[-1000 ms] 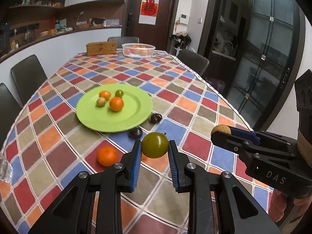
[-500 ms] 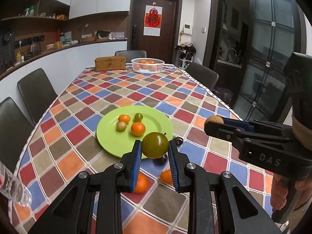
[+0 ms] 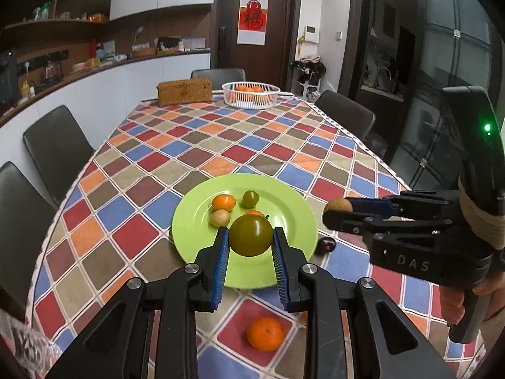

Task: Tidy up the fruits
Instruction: 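Carry both fruits over the green plate and open both tools to release them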

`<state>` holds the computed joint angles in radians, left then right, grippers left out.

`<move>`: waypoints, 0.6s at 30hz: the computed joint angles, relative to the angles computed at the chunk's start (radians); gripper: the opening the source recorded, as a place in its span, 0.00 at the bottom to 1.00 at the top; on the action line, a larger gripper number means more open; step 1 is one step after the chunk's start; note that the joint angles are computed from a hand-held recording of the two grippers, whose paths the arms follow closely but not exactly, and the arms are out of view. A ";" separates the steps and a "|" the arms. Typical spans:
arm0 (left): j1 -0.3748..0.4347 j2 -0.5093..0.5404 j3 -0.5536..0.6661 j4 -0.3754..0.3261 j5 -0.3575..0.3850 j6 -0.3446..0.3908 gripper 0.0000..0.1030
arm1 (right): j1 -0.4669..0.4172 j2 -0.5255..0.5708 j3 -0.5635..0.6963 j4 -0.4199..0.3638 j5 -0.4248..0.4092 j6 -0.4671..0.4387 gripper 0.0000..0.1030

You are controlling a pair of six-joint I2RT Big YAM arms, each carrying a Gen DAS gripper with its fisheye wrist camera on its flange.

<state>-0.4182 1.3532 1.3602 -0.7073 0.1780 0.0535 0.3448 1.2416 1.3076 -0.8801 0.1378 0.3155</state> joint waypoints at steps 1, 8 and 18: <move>0.006 0.022 0.016 -0.007 0.008 -0.002 0.26 | -0.005 0.021 0.015 -0.010 -0.007 -0.005 0.28; 0.030 0.140 0.093 -0.064 0.039 -0.011 0.26 | -0.036 0.119 0.073 -0.039 -0.050 -0.021 0.28; 0.028 0.229 0.148 -0.121 0.053 0.012 0.26 | -0.054 0.180 0.095 -0.053 -0.097 -0.015 0.28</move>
<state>-0.3901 1.5818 1.5086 -0.8282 0.2306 0.0656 0.2904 1.4220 1.4028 -0.9329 0.0410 0.3003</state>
